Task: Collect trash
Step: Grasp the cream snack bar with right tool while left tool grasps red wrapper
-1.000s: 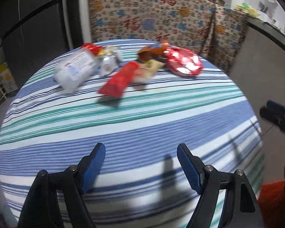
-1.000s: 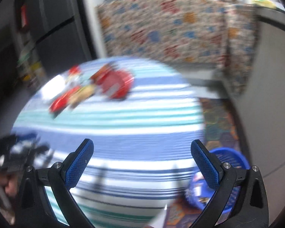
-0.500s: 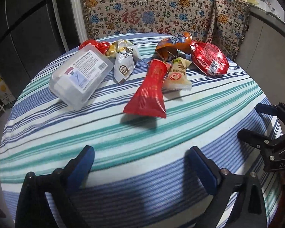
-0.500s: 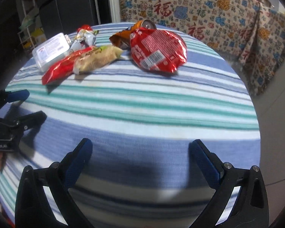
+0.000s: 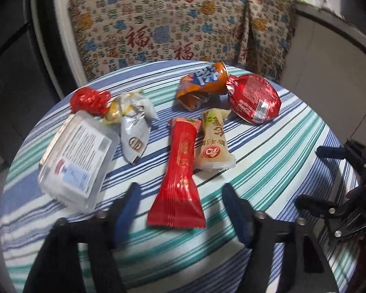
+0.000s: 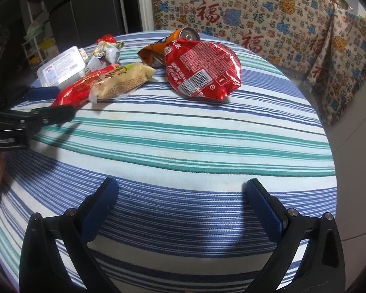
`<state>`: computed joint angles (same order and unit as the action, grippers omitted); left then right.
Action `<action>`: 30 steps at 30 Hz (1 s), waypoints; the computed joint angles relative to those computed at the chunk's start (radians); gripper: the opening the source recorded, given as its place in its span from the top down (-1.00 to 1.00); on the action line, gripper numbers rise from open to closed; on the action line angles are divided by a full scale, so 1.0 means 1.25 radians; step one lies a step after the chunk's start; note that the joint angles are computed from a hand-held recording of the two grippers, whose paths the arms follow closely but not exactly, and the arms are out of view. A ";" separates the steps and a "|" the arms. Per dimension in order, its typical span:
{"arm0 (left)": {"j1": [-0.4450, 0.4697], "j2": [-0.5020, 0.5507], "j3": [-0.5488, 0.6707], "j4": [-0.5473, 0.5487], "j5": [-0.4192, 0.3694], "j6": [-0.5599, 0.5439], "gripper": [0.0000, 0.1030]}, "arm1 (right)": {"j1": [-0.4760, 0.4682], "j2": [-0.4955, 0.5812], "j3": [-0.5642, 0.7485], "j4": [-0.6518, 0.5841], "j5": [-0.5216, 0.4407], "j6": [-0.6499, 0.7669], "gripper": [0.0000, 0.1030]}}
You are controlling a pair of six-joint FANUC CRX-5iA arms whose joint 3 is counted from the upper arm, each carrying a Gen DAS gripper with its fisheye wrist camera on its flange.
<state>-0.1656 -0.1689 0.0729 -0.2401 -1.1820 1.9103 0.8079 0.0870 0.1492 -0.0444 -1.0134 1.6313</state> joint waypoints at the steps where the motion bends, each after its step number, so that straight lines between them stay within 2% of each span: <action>1: 0.003 0.006 0.003 0.005 0.000 -0.009 0.34 | 0.000 -0.002 -0.002 0.000 0.000 0.000 -0.99; 3: 0.002 0.001 -0.004 0.008 0.008 0.006 0.35 | 0.001 -0.003 -0.003 0.000 0.001 -0.001 -0.99; 5: -0.019 -0.003 0.002 -0.021 -0.011 0.047 0.35 | 0.001 -0.003 -0.003 0.000 0.001 0.000 -0.99; 8: -0.090 -0.019 0.023 -0.122 -0.087 0.195 0.35 | 0.001 -0.004 -0.005 0.000 0.002 0.000 -0.99; 11: -0.199 -0.038 0.036 -0.235 -0.195 0.389 0.35 | 0.001 -0.004 -0.005 -0.001 0.003 0.000 -0.99; 14: -0.275 -0.045 0.035 -0.296 -0.257 0.496 0.29 | 0.001 -0.005 -0.006 -0.001 0.003 0.000 -0.99; 15: -0.282 -0.042 0.036 -0.300 -0.271 0.504 0.10 | 0.000 -0.005 -0.007 -0.001 0.004 0.001 -0.99; 16: -0.275 -0.042 0.035 -0.290 -0.272 0.492 -0.18 | 0.000 -0.004 -0.006 -0.001 0.004 0.002 -0.99; 17: -0.266 -0.039 0.035 -0.279 -0.270 0.480 -0.25 | 0.000 -0.005 -0.007 -0.002 0.004 0.002 -0.99; 20: -0.212 -0.037 0.021 -0.224 -0.256 0.430 -0.28 | 0.000 -0.004 -0.006 -0.002 0.004 0.002 -0.99; 22: -0.190 -0.047 0.006 -0.214 -0.241 0.426 -0.46 | -0.001 0.002 0.002 -0.002 0.003 0.002 -0.99; 25: -0.176 -0.058 -0.008 -0.219 -0.226 0.421 -0.58 | -0.002 0.003 0.003 -0.005 0.003 0.004 -0.99; 28: -0.167 -0.068 -0.021 -0.216 -0.213 0.415 -0.60 | -0.001 0.000 0.000 -0.003 0.006 0.007 -0.98; 30: -0.169 -0.070 -0.024 -0.216 -0.212 0.417 -0.60 | -0.004 0.003 0.015 -0.022 -0.008 0.008 -0.88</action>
<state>-0.3763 -0.2562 0.0434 -0.5101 -1.4468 2.4318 0.8029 0.0908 0.1678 -0.0723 -1.0233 1.6411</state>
